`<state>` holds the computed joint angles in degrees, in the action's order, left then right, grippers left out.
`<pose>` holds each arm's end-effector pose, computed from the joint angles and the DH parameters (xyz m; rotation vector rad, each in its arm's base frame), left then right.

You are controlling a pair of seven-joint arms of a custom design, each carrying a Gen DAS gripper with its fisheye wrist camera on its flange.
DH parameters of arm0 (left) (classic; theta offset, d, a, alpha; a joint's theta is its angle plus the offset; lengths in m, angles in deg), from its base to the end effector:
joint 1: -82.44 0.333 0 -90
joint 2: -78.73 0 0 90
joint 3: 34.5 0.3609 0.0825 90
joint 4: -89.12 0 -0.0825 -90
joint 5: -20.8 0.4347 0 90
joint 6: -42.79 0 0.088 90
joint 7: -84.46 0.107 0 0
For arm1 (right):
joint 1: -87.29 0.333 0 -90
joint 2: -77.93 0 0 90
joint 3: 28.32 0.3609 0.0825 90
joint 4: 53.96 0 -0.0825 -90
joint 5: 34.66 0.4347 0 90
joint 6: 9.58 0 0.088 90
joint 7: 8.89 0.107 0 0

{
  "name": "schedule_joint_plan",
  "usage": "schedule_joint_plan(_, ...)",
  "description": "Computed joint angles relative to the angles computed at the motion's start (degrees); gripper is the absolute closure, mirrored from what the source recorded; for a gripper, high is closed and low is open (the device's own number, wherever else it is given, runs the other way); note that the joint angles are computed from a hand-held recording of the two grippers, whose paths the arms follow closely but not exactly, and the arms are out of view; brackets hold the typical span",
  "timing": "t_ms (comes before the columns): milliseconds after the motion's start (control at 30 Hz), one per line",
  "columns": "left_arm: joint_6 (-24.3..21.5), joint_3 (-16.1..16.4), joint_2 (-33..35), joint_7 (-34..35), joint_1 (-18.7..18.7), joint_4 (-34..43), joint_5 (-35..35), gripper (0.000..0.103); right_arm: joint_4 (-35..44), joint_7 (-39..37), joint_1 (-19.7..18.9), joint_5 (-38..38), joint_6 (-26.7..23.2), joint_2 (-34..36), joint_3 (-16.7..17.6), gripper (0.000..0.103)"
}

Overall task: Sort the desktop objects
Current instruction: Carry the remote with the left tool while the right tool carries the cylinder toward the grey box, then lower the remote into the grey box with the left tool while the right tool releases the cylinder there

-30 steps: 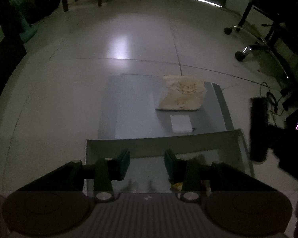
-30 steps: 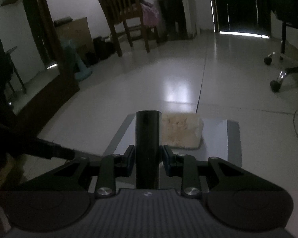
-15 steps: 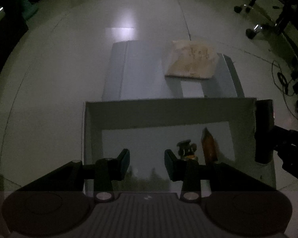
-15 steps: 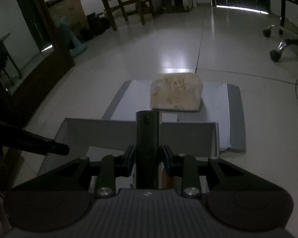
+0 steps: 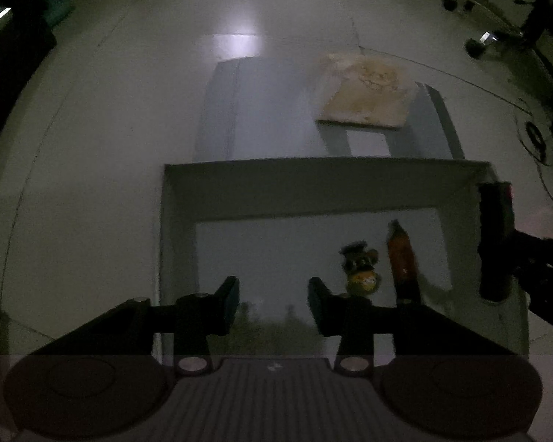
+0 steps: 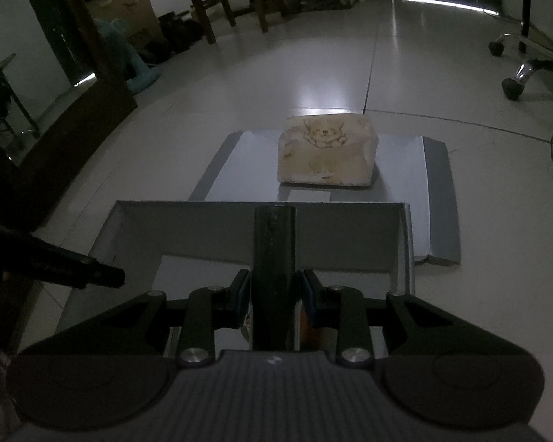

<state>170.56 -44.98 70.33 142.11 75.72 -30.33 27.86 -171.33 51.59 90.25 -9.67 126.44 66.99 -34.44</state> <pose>0.5537 -0.1722 0.5446 -2.2446 1.8332 -0.3272 0.5819 -0.0320 0.6100 -1.9762 1.5838 -0.3302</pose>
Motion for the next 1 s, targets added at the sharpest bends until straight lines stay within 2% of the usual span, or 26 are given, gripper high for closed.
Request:
schedule_joint_plan(33, -0.4, -0.3, 0.0, -1.3, 0.1, 0.1, 1.4, 0.009, 0.1, 0.3, -0.1, -0.5, -0.3, 0.1, 0.1, 0.071)
schedule_joint_plan(67, 0.1, -0.5, -0.3, -1.6, 0.1, -0.1, 2.3, 0.005, 0.2, 0.9, -0.3, -1.2, -0.7, 0.3, 0.2, 0.071)
schedule_joint_plan(367, 0.4, -0.2, -0.1, -0.3, -0.4, -0.6, 1.0, 0.004, 4.0, 9.0, -1.5, -10.9, -6.1, 4.8, 1.8, 0.071)
schedule_joint_plan(667, 0.0, -0.9, -1.3, -1.1, -0.9, -2.5, 1.7, 0.001, 7.8, 13.0, -1.8, -16.1, -9.4, 10.6, 2.5, 0.071)
schedule_joint_plan(1000, 1.1, -1.1, -1.2, -0.9, -1.4, -3.7, 1.8, 0.002, 11.6, 25.0, -0.6, -24.1, -14.4, 14.9, 3.3, 0.071)
